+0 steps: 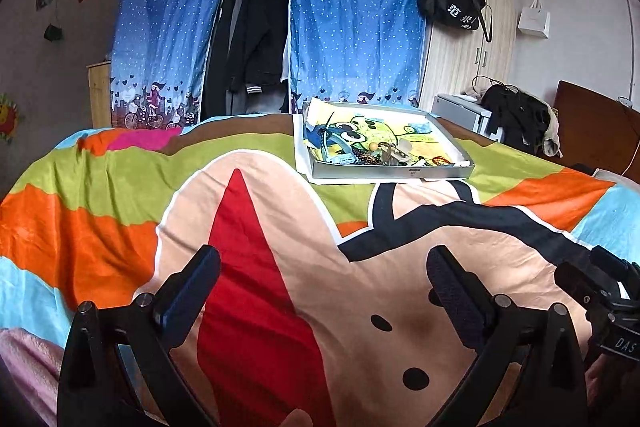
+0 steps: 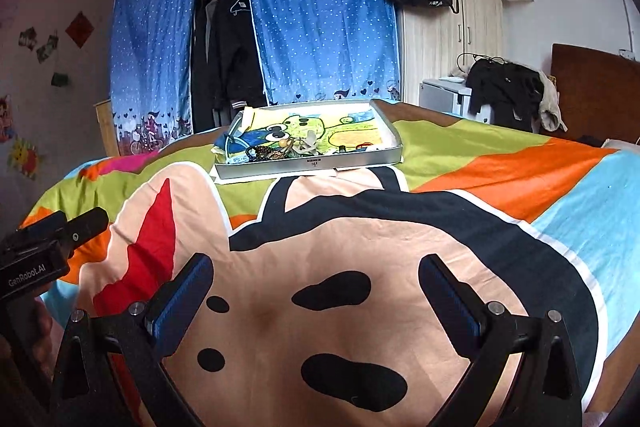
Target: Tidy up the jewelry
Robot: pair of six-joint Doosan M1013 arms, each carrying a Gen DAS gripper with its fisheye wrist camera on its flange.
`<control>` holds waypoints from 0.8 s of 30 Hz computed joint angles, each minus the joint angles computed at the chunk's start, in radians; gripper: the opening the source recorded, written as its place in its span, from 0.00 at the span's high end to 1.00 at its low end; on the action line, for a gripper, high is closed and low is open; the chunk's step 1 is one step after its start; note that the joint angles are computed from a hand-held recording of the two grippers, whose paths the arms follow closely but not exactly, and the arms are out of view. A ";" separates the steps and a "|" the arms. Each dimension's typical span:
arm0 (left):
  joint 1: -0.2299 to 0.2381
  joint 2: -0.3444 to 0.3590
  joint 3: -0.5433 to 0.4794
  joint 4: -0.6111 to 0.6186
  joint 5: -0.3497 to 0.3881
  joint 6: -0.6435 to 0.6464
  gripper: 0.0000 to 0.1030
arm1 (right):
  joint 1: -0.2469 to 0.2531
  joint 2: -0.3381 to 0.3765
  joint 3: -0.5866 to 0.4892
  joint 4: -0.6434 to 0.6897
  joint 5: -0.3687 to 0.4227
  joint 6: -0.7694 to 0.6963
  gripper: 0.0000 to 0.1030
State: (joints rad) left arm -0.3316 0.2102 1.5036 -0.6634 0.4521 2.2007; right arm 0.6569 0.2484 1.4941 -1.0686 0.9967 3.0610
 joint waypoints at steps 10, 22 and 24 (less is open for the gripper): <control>0.001 -0.004 0.011 -0.032 -0.007 0.060 0.02 | -0.001 -0.007 0.006 -0.004 0.006 0.034 0.00; 0.003 -0.004 0.014 -0.044 -0.009 0.085 0.02 | -0.001 -0.009 0.008 0.001 0.005 0.031 0.00; 0.003 -0.004 0.015 -0.046 -0.008 0.089 0.02 | -0.001 -0.009 0.008 0.000 0.005 0.031 0.00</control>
